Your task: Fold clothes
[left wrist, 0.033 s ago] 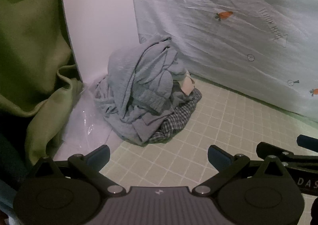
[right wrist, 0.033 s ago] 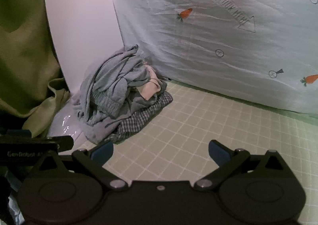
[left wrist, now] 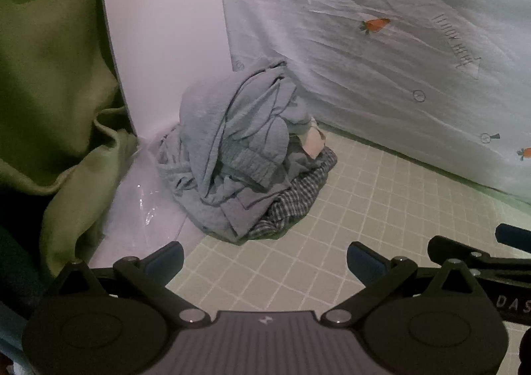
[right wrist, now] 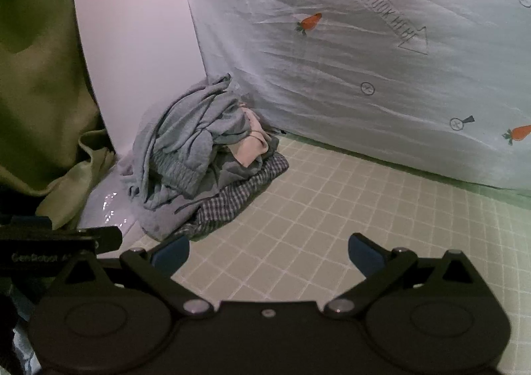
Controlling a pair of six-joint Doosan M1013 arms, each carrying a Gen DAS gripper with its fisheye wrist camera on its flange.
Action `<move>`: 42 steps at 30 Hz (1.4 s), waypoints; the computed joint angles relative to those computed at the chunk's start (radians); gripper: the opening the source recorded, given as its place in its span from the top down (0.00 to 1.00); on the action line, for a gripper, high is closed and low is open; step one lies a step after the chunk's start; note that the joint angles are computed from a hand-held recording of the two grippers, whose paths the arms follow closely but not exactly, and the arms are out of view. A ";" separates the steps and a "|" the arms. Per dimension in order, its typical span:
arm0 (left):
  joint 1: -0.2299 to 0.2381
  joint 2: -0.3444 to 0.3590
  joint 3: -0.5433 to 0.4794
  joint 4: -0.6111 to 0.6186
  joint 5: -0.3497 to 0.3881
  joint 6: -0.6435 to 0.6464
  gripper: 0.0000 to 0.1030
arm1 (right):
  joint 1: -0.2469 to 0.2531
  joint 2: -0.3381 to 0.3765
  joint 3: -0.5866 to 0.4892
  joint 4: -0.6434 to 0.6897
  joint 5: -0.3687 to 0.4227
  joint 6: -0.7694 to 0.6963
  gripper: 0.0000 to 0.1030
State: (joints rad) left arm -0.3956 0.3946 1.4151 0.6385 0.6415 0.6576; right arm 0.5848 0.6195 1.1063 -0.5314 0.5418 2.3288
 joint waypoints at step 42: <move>0.020 0.030 -0.020 0.036 -0.015 -0.004 0.00 | -0.021 0.015 -0.001 0.039 -0.031 -0.013 0.00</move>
State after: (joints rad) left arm -0.3755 0.4247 1.3948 0.6744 0.6260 0.6534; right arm 0.5640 0.6345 1.1049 -0.4928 0.5105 2.3158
